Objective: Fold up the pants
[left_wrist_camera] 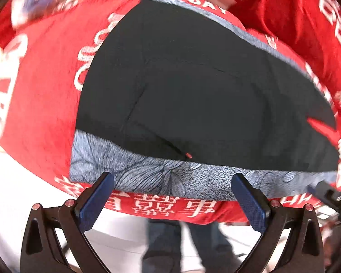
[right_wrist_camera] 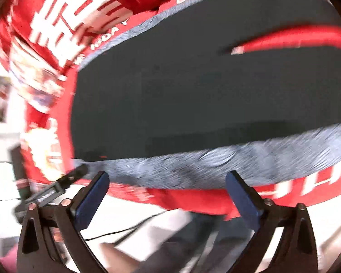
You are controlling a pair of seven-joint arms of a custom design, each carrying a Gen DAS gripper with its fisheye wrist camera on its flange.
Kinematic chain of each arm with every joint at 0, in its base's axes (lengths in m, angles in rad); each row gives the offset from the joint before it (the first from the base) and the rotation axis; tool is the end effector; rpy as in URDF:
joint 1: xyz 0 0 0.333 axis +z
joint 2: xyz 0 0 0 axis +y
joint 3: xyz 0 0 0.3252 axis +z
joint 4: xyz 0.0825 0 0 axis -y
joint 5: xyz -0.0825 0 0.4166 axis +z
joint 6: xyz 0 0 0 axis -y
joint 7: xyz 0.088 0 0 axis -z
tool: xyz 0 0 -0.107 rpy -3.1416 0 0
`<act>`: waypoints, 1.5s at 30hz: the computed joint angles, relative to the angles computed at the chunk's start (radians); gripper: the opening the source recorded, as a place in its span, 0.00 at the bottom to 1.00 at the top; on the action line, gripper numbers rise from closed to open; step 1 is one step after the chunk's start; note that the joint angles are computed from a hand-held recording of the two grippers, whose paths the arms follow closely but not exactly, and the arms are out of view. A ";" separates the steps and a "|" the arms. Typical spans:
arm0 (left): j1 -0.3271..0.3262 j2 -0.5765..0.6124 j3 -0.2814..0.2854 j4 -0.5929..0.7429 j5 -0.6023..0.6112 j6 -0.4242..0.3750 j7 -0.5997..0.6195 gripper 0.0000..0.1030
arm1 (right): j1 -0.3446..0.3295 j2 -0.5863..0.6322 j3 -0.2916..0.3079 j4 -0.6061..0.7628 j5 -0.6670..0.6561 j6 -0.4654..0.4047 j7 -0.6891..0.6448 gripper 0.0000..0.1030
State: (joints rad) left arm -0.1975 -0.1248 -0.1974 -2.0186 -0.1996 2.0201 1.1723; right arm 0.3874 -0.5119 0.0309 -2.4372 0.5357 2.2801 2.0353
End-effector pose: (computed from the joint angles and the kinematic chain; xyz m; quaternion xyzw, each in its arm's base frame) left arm 0.5150 -0.2311 0.5163 0.7308 -0.6750 0.0878 0.0506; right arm 0.4085 0.1961 0.5228 -0.5590 0.7807 0.1498 0.2359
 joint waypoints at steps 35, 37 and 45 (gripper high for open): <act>0.049 0.020 0.048 0.035 -0.266 0.207 0.087 0.23 | 0.008 0.080 -0.135 0.009 0.475 0.149 -0.437 0.05; 0.050 0.103 0.041 0.135 -0.249 0.245 0.095 0.23 | -0.020 0.159 -0.147 0.118 0.435 0.092 -0.496 0.05; -0.010 0.550 0.054 0.637 0.134 0.257 -0.078 0.45 | -0.150 0.638 -0.130 0.664 0.300 -0.139 -0.610 0.05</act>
State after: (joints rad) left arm -0.2073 0.4251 -0.1433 -1.3820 -0.0659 2.2769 1.0942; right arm 0.2378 0.1264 -0.0995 -1.7733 0.8360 2.1411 1.4258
